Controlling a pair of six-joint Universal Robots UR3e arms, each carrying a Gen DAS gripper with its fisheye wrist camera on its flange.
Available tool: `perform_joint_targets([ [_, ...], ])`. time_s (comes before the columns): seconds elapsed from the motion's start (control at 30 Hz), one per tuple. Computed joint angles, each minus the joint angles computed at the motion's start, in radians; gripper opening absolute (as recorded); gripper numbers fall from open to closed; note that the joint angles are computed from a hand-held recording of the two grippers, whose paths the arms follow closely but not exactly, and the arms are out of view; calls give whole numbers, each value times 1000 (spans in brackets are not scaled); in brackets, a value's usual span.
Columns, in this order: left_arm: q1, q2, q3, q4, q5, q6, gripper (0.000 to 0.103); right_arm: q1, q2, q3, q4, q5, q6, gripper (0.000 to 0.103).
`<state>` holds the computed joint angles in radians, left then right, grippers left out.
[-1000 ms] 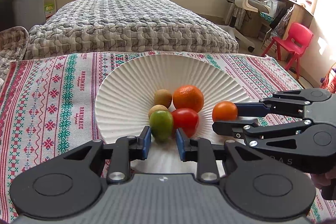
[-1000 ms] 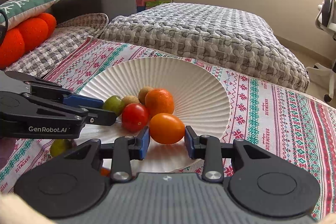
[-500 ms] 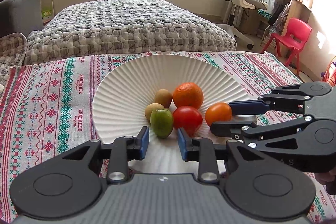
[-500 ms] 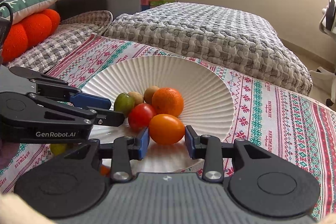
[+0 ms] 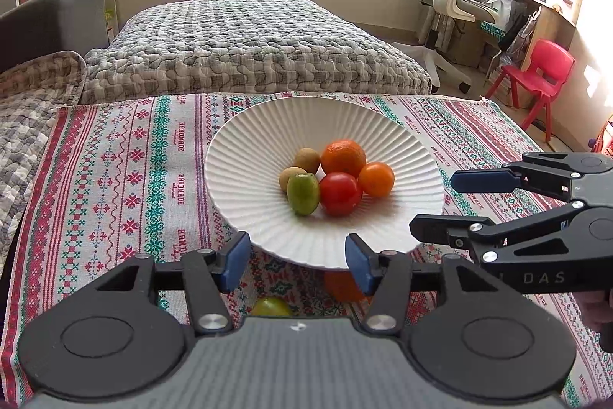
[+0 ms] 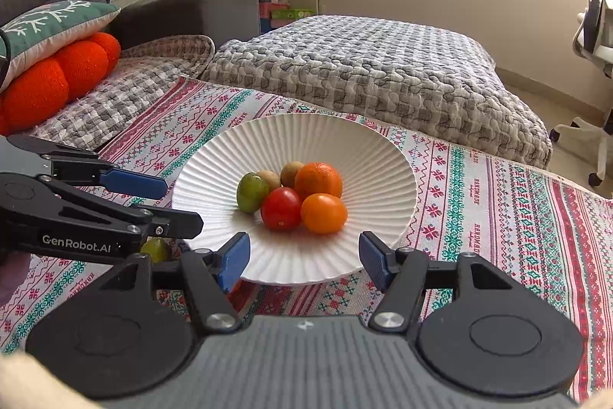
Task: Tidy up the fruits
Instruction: 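Lift both open tools away from the plate, then grasp the second green lime with the left tool while the right tool grasps the tangerine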
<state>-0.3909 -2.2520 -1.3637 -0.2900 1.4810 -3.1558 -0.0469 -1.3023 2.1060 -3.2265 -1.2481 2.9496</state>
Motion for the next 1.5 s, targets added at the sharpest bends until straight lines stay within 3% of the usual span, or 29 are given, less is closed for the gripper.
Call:
perform_joint_targets([
  [0.27,-3,113,-163,48,36,-33,59,19,-101,87,7,-31,40,70],
  [0.43,-11,170,-257,89,71,-56,75,43,-154,132,16,-73,71,77],
  [0.73,-15,233,-412,156,123,-94,92,85,-217,231,-38,-150,150,90],
  [0.87,-26,244,-445,151,157,-107,94,115,-204,282,-111,-198,141,98],
  [1.1,-47,250,-517,232,200,-113,95,157,-148,315,-202,-287,150,103],
  [1.5,-105,115,-507,401,302,-118,95,202,-7,322,-369,-358,221,103],
])
